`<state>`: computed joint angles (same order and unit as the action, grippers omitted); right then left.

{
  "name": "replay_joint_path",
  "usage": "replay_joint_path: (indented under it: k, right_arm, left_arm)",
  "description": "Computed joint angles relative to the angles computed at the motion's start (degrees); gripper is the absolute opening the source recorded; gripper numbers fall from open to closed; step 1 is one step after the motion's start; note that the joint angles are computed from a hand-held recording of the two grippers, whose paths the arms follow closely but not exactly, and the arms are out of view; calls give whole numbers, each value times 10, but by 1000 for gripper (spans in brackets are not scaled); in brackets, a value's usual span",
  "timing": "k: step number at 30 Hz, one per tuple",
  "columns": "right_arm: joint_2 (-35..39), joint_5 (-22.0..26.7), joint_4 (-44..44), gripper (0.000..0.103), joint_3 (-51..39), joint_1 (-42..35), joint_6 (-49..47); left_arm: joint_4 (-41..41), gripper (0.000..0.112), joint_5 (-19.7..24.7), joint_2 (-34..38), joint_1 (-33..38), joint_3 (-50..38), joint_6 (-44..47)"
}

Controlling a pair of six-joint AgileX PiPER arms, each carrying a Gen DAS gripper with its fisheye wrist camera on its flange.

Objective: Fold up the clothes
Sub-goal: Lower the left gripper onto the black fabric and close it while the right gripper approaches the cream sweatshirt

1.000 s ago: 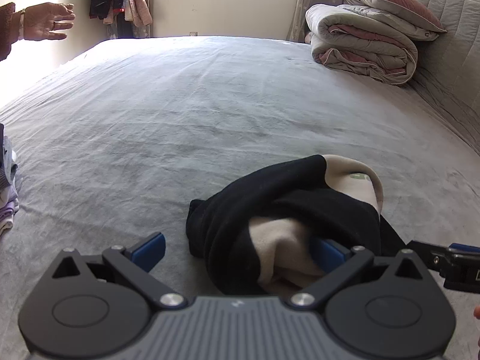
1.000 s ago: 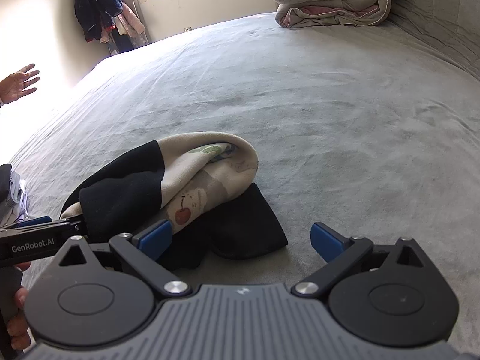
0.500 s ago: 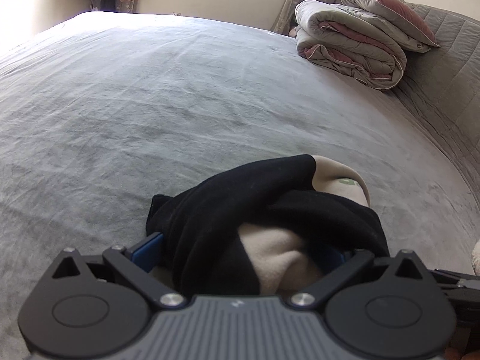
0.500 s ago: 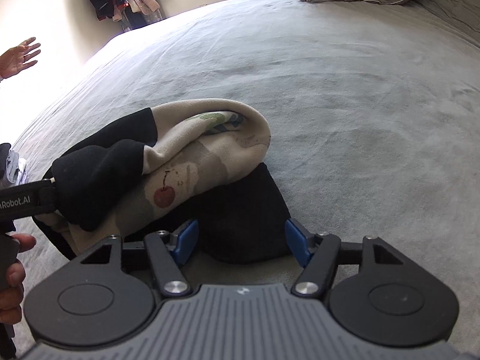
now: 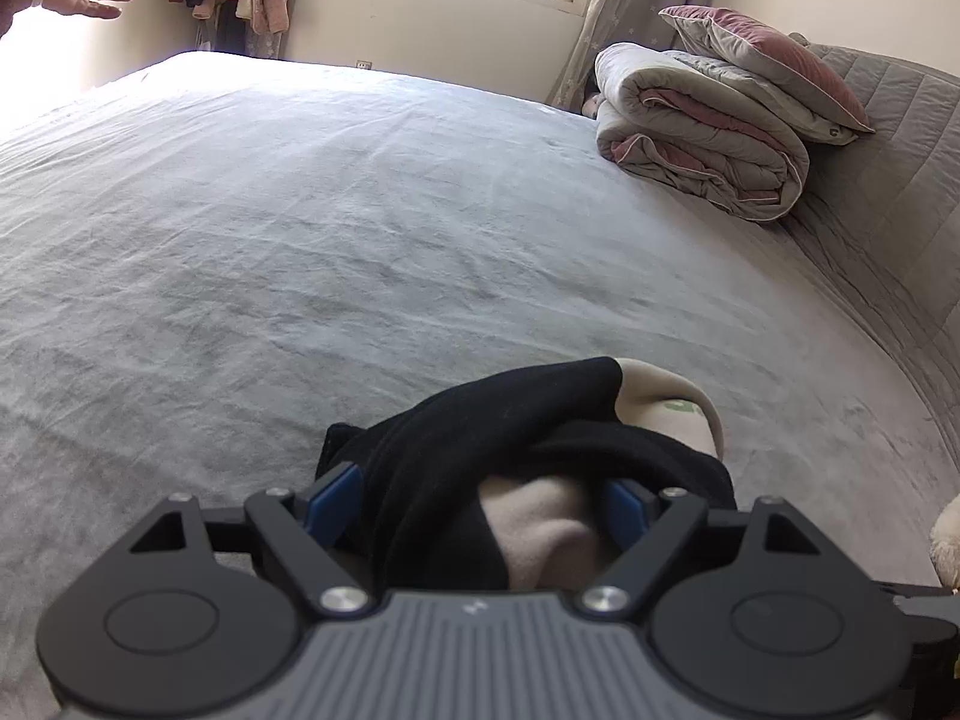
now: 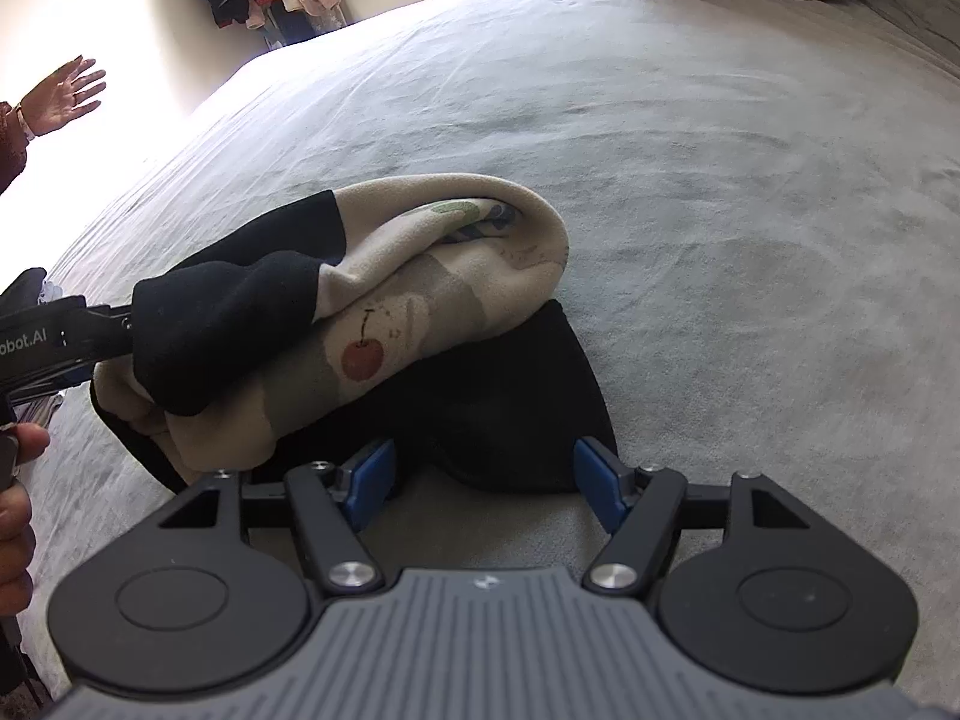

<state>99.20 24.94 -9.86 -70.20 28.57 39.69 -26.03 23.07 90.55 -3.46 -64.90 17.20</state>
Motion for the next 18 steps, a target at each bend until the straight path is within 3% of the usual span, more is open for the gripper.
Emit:
replay_joint_path:
  k: [5,7,11,18]
  right_arm:
    - [2,6,-5,75,-3,6,9]
    - [1,9,-11,76,-3,10,13]
    - [2,12,-8,77,-4,13,11]
    - [3,13,-22,77,-3,17,23]
  left_arm:
    - [-17,83,8,-6,13,-3,2]
    - [-47,78,16,-5,20,-4,28]
    - [-89,55,22,-9,24,1,73]
    - [-97,37,18,-11,25,7,83]
